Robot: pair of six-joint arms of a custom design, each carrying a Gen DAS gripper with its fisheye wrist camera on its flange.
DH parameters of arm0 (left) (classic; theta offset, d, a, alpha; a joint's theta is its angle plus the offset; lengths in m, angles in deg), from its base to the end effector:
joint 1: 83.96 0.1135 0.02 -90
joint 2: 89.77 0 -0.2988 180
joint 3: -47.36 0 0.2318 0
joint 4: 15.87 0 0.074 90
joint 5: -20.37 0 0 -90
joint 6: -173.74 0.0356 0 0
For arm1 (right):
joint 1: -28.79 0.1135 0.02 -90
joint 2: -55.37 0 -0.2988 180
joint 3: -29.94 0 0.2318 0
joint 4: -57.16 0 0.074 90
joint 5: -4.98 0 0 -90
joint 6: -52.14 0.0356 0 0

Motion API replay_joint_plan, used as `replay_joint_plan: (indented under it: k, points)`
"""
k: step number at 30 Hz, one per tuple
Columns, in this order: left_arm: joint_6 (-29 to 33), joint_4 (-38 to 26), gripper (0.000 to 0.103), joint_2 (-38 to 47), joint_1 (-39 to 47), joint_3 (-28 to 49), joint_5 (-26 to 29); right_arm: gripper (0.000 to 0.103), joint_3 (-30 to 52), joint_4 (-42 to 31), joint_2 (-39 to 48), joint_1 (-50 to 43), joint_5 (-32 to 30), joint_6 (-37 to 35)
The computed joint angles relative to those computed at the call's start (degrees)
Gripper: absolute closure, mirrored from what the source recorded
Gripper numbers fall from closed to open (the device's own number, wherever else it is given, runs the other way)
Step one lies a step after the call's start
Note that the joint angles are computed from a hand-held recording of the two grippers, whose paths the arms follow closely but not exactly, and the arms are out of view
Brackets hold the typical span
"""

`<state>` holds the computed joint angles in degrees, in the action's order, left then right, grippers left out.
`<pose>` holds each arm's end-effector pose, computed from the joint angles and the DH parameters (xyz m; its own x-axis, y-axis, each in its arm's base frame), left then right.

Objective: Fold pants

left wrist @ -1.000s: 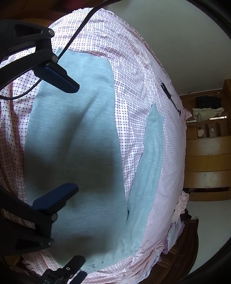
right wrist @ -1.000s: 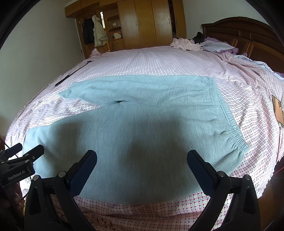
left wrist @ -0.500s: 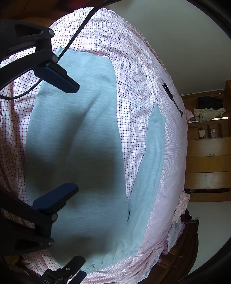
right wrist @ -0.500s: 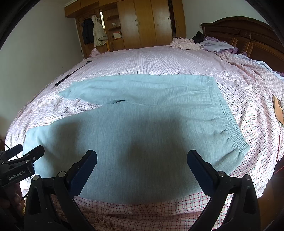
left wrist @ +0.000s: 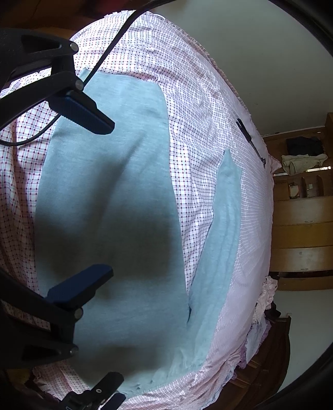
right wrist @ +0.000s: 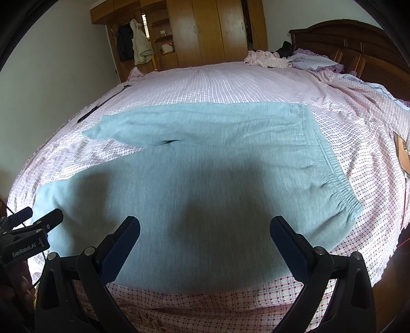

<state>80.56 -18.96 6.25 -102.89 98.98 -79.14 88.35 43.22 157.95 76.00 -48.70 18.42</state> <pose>0.2769 -0.0887 0.1680 -0.7081 0.1850 -0.6814 0.1753 0.9809 0.0841 0.2231 0.2099 0.1564 -0.6352 0.3003 -0.7116 0.2695 0.9496 0.1602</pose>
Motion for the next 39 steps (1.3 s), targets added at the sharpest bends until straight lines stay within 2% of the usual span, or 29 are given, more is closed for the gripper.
replay_joint_plan:
  k: [13,19,22,25,28,34,39]
  points:
    - [2.97,-3.52,0.000,5.95,1.38,7.19,-0.22,0.005,0.78,-0.20,-0.35,-6.41,-4.72,-4.64]
    - [5.75,-9.78,0.000,9.42,1.20,14.92,0.10,0.005,1.55,-1.92,-1.53,-11.83,-10.10,-7.93]
    - [6.74,-14.64,0.000,11.59,1.17,20.65,0.77,0.005,4.27,-6.81,-1.47,-14.90,-12.32,-9.69]
    - [8.74,-17.70,0.000,14.67,0.23,26.61,-1.64,0.005,5.78,-8.64,-1.99,-18.46,-14.96,-12.18]
    - [9.59,-22.57,0.000,18.22,-0.19,34.26,-1.24,0.005,7.78,-9.85,-2.13,-22.61,-17.58,-15.45]
    - [9.03,-34.91,0.000,27.82,-1.45,53.97,1.64,0.005,15.52,-13.82,1.37,-29.12,-19.79,-21.54]
    - [9.41,-45.67,0.000,39.14,-2.37,74.76,1.95,0.005,23.33,-17.35,6.71,-34.05,-21.74,-26.10]
